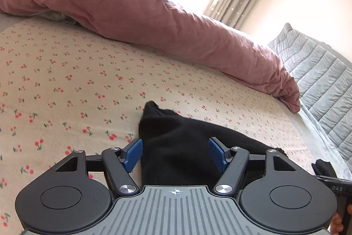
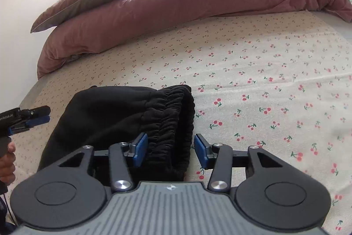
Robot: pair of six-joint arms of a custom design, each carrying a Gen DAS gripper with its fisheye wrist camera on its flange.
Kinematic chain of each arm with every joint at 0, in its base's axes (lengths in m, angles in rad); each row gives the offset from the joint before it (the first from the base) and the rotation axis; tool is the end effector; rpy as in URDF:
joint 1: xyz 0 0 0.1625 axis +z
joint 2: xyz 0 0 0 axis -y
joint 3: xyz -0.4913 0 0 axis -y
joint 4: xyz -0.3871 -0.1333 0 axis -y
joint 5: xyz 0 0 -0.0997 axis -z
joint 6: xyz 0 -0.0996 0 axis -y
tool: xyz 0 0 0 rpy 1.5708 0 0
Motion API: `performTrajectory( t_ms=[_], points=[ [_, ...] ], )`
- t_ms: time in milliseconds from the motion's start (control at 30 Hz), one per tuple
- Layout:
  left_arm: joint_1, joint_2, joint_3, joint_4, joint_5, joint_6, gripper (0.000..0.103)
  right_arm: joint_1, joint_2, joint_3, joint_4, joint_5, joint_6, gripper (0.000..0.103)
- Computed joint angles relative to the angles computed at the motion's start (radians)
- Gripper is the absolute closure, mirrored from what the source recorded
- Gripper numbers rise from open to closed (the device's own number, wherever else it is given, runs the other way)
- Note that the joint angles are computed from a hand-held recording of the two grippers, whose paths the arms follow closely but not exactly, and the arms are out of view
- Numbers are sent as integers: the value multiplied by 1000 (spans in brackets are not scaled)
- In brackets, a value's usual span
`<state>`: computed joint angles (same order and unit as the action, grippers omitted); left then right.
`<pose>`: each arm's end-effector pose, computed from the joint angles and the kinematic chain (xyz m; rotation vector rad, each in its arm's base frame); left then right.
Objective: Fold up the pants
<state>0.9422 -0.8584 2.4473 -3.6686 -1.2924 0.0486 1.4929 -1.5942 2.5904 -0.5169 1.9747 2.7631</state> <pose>-0.1334 -0.4567 0.1122 0.8653 2.7759 -0.8406 0.0756 -0.2408 0.1980 0.0601 -2.2594 1.2229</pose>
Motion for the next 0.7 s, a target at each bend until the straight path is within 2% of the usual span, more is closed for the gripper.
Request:
performTrajectory(
  t_ms=[33,100,133,167,233,300,367,433,467,533,633,700],
  points=[
    [10,10,-31,21,11,-5,38,51,24,6,-53,37,-23,69],
    [44,26,-106,124,-4,-36,46,107,71,12,-98,-1,-65,69],
    [57,36,-142,187,-13,-47,57,142,112,6,-107,-20,-85,69],
    [63,49,-169,236,-14,-54,75,175,154,-2,-112,-25,-106,69],
    [61,89,-196,245,-12,-38,77,230,254,-28,-114,-50,-143,70],
    [33,133,-211,221,64,-18,82,266,351,-78,-49,-50,-138,71],
    [17,165,-227,189,109,-15,85,287,451,-152,75,7,-86,73],
    [8,188,-235,122,141,6,103,288,525,-200,155,65,-68,74],
    [11,189,-239,102,137,16,103,285,533,-201,151,70,-87,73],
    [26,180,-253,92,119,-1,103,273,514,-208,192,49,-49,73],
    [43,157,-251,102,68,-25,103,267,508,-202,193,39,-61,73],
    [25,147,-233,104,79,-15,103,269,503,-201,192,45,-68,73]
  ],
)
